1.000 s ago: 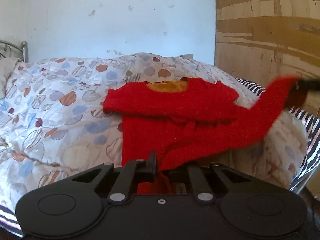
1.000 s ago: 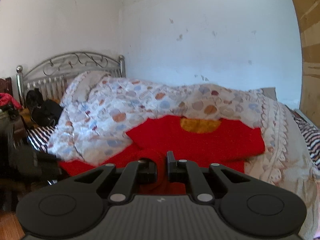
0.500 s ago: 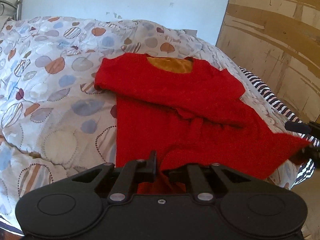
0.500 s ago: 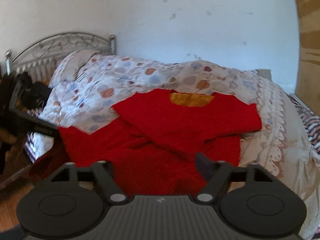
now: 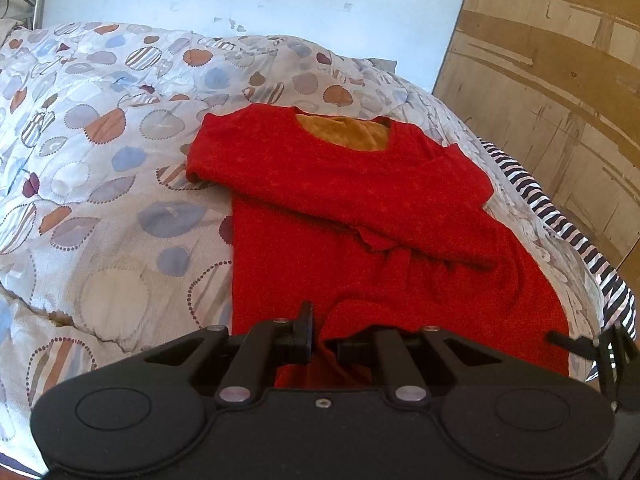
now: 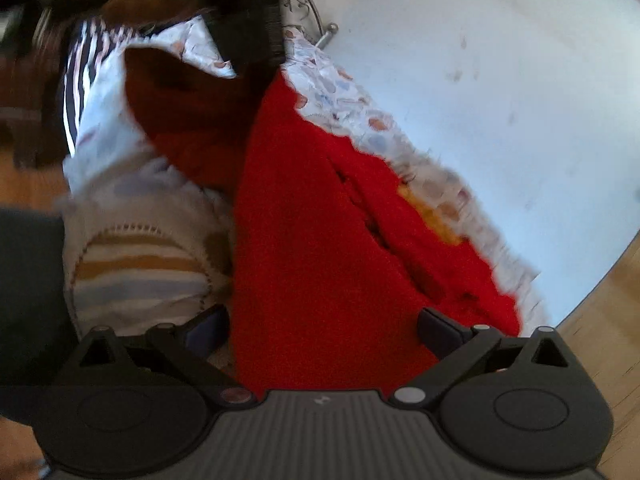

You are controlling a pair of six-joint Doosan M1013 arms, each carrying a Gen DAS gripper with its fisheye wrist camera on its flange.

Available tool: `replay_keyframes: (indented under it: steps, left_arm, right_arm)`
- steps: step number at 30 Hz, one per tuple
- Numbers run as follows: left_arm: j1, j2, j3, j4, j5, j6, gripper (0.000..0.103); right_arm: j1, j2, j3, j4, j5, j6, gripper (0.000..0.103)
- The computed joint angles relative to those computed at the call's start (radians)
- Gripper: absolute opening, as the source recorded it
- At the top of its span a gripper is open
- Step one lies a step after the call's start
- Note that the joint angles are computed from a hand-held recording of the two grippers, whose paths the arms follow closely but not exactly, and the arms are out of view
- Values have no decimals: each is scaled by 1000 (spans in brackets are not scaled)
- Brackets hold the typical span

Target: Fold small clothes

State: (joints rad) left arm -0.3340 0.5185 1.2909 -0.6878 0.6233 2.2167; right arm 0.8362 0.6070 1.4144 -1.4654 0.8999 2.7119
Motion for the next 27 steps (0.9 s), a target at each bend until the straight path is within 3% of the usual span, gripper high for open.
replay_keyframes:
  steps: [3, 8, 9, 11, 12, 19, 23, 27]
  left_arm:
    - [0, 1, -3, 2, -1, -4, 10]
    - [2, -3, 1, -4, -3, 7, 10]
    - [2, -6, 3, -6, -5, 10, 10]
    - [3, -14, 15, -12, -12, 28, 10]
    - [3, -19, 22, -15, -17, 39, 10]
    - [4, -57, 79, -39, -43, 122, 10]
    - [2, -80, 122, -87, -61, 200, 10]
    - [-2, -109, 177, -168, -86, 303, 10]
  right_arm:
    - [15, 12, 3, -45, 31, -39, 101]
    - [8, -19, 25, 58, -21, -78, 73]
    - [7, -23, 31, 58, -32, -85, 64]
    - [7, -22, 29, 49, -29, -121, 36]
    - [14, -18, 26, 27, 3, -120, 11]
    - [12, -97, 63, -119, 55, 222, 9]
    - [-18, -160, 71, -167, -8, 404, 8]
    - [-60, -211, 73, -195, -120, 579, 7]
